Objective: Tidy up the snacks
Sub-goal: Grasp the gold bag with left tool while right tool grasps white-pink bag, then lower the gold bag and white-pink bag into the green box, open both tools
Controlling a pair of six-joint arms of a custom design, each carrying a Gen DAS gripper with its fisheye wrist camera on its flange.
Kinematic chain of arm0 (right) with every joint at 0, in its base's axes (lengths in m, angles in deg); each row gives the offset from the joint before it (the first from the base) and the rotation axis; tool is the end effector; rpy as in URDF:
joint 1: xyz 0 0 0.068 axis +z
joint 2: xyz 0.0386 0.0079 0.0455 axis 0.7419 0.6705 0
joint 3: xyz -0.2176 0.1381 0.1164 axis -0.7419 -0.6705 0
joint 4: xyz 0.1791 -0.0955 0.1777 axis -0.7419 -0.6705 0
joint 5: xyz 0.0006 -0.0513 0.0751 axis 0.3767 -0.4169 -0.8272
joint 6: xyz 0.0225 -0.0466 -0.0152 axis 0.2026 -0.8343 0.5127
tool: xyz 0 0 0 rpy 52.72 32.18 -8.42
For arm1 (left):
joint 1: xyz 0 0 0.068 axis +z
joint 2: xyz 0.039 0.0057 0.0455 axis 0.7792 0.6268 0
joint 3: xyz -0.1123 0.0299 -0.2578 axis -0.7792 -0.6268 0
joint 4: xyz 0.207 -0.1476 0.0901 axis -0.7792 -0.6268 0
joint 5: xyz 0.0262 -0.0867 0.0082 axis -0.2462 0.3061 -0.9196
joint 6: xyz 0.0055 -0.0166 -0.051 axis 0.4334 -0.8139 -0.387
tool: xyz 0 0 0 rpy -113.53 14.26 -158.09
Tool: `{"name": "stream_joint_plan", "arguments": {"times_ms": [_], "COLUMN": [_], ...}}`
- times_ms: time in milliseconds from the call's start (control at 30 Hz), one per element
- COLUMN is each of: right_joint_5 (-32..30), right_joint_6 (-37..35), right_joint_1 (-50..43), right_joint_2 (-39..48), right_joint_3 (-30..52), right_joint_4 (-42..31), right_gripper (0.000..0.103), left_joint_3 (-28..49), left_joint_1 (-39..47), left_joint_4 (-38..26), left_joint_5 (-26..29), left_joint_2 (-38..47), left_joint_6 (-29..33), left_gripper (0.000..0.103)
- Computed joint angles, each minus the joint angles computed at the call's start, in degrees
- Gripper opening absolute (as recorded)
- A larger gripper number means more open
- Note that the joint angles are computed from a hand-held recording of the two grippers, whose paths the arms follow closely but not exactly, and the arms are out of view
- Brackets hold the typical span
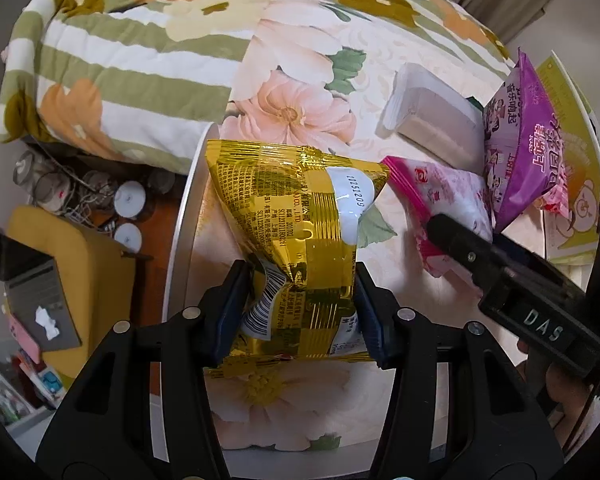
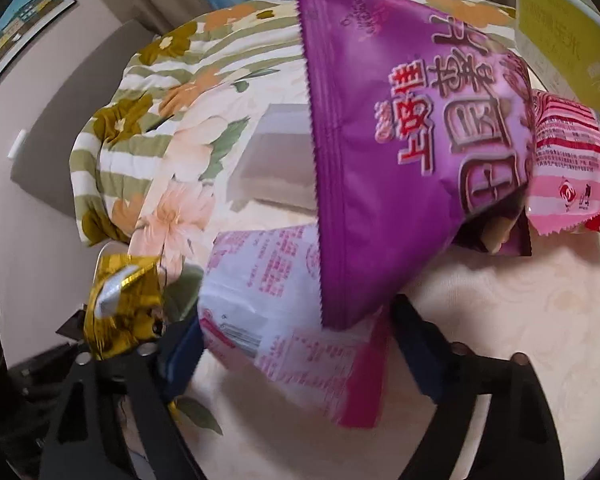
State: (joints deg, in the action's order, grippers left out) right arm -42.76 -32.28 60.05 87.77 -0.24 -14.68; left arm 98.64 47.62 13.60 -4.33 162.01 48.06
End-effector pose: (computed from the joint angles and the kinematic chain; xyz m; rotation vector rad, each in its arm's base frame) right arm 0.3402 0.0849 0.0813 -0.2865 2.7563 0.5226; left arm 0.2513 -0.0191 0.1046 -0.4436 2.8289 -0.2327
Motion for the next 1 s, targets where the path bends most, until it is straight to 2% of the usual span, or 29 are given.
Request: {"name": "stream_joint_plan", "arguments": {"times_ms": [133, 300, 667, 1000], "right_joint_5": [-1.9, -3.6, -5.4, -4.4], "right_joint_6": [-0.9, -1.1, 0.0, 2.1], "right_joint_1": [-0.4, 0.1, 2.6, 2.1], "right_joint_2": [-0.9, -2.7, -10.8, -24.0], "right_joint_3": [-1.2, -3.4, -9.3, -11.5], "right_joint_4": [-0.2, -0.3, -0.6, -3.8], "right_gripper": [0.058, 0.052, 0.050, 0.050], "left_joint_3": [-0.6, -1.6, -3.3, 1.8], "left_joint_1": [0.3, 0.9, 1.8, -0.2], "left_joint_4": [-0.4, -1.7, -8.8, -16.2], "left_joint_5": [0.1, 0.0, 0.0, -0.2], "left_joint_2": [-1.5, -4.7, -16.3, -25.1], "left_joint_6": [0.2, 0.8, 1.7, 4.4], "left_gripper": [0.048, 0.048, 0.048, 0.048]}}
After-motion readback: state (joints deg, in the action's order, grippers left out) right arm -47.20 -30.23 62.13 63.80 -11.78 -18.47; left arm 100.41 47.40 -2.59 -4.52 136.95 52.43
